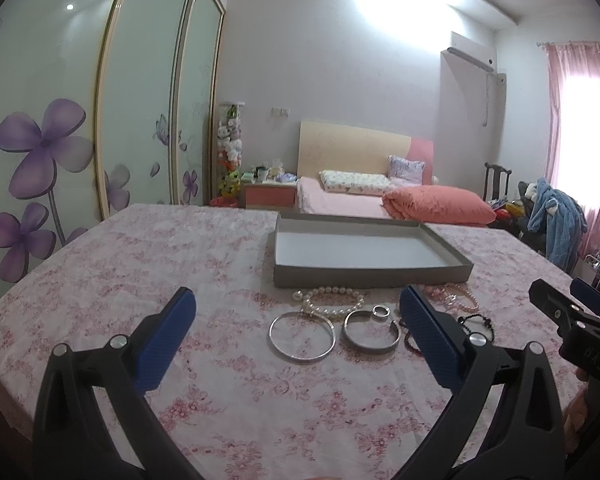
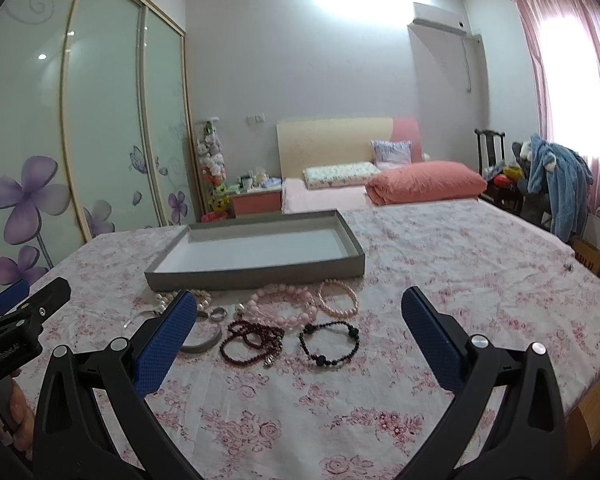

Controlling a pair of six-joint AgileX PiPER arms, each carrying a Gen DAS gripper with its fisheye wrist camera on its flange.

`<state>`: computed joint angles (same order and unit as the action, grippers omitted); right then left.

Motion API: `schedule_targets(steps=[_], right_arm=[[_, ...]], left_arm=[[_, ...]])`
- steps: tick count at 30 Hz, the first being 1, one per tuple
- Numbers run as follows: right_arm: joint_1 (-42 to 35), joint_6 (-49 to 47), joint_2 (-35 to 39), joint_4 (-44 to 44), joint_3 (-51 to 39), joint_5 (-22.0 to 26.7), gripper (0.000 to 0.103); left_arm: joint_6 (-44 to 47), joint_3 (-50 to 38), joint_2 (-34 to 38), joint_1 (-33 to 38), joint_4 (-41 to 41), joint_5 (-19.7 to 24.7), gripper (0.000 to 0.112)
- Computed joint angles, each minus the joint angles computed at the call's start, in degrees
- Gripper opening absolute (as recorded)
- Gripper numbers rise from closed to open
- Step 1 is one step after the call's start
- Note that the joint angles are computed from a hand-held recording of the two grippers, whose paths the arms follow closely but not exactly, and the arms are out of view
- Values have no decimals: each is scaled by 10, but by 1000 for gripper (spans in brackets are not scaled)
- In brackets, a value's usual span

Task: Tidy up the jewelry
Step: 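Grasp the black bead bracelet with the right tool while the left tool grasps the thin silver bangle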

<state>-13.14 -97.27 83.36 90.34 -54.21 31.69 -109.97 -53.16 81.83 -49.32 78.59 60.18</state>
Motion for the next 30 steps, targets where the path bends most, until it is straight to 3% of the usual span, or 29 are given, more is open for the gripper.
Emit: schedule_targets(steps=[3,7,11,17,21,26,30], right_arm=[[7,53,17,-55,-16,-22,101],[13,196,64,-200,-74,-36,100],[25,410,132,-395,-163,-6,72],[59,590,198,-591,-243,5,51],[71,650,227,-658,-285,48,37],[78,655,209,-667,-263,34,22],[73,635,204,-646,-253,29,21]], left_arm=[[38,-16,8,28,-33,-23,99],[103,-41,24,66,-92,-53,99],[182,-70,40,112,-160,-86,99],[283,-103,68,169,-257,-135,99],[348,-135,95,189,-303,-140,99],[437,-188,139,216,-370,-133,99],[496,-231,179,237,-416,-122,99]])
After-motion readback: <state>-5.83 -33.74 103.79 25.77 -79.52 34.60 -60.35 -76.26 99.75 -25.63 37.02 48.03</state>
